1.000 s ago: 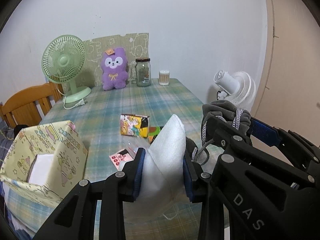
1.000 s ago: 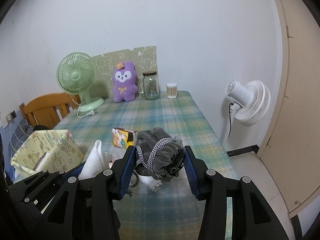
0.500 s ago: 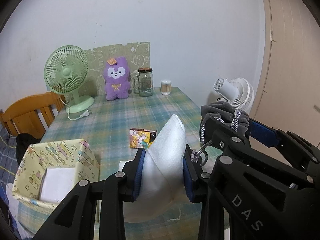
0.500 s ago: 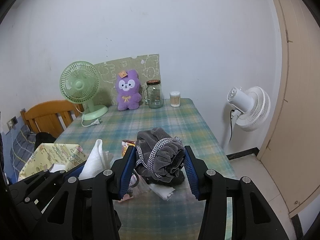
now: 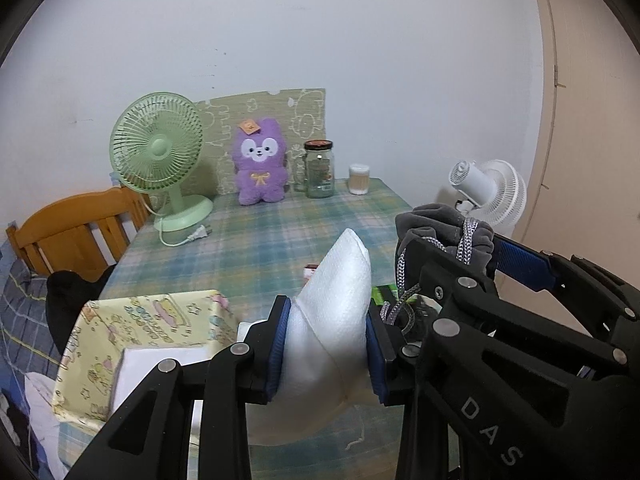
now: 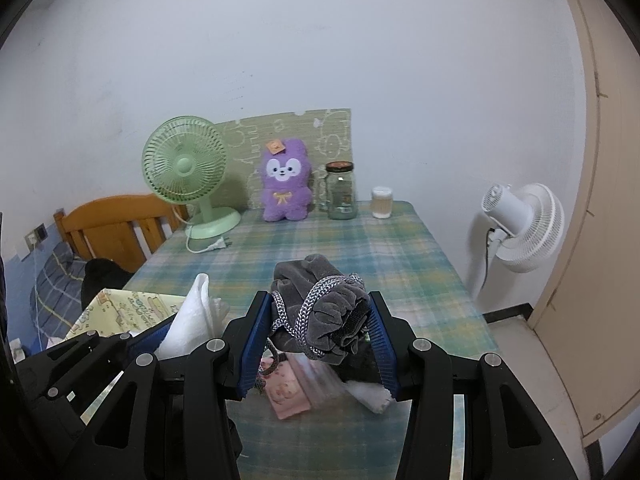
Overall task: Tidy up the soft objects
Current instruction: 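Carry the white cloth and grey bundle to the yellow box with both tools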
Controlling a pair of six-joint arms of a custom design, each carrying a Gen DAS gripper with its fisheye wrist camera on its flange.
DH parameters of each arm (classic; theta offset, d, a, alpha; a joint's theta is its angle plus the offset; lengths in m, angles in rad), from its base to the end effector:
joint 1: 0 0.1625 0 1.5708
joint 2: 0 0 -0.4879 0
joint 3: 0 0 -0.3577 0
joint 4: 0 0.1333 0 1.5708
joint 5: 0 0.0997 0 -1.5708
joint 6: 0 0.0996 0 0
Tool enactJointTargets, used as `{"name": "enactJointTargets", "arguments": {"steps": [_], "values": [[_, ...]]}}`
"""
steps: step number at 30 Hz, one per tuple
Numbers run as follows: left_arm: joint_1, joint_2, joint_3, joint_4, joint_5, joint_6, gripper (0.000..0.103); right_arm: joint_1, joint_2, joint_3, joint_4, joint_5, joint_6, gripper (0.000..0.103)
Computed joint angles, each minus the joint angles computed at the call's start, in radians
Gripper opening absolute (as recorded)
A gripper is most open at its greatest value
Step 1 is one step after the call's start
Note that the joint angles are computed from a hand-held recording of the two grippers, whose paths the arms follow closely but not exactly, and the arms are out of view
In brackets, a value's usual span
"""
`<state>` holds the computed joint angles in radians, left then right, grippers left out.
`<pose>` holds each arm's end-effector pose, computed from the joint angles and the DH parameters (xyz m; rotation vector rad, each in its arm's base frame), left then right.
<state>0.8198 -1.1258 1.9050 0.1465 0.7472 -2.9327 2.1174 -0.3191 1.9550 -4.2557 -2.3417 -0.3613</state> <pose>-0.1395 -0.4519 0.2375 0.7712 2.2153 -1.0188 0.3413 -0.4380 0.0094 0.4891 -2.1529 1.3189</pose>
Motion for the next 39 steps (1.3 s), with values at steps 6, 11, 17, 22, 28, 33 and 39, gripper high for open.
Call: {"name": "enactJointTargets", "arguments": {"steps": [6,11,17,22,28,33,39], "values": [[0.032,-0.028,-0.011,-0.012,-0.015,0.064,0.036,0.011,0.019,-0.056,0.071,0.018,0.001,0.052],[0.071,-0.045,-0.030,-0.004,-0.013,0.095,0.036,0.020,0.038,-0.099,0.128,0.039,0.008,0.052],[0.112,-0.058,-0.050,0.010,-0.008,0.119,0.036,0.029,0.062,-0.154,0.204,0.054,0.008,0.052],[0.147,-0.075,-0.060,0.007,-0.015,0.158,0.036,0.037,0.084,-0.196,0.263,0.073,0.009,0.052],[0.195,-0.082,-0.079,0.014,-0.023,0.183,0.037,0.040,0.106,-0.245,0.342,0.099,0.020,0.052],[0.247,-0.075,-0.110,0.045,-0.007,0.184,0.039,0.038,0.133,-0.290,0.395,0.127,0.012,0.052],[0.301,-0.071,-0.133,0.072,0.003,0.167,0.047,0.035,0.165,-0.338,0.457,0.153,0.000,0.051]]}}
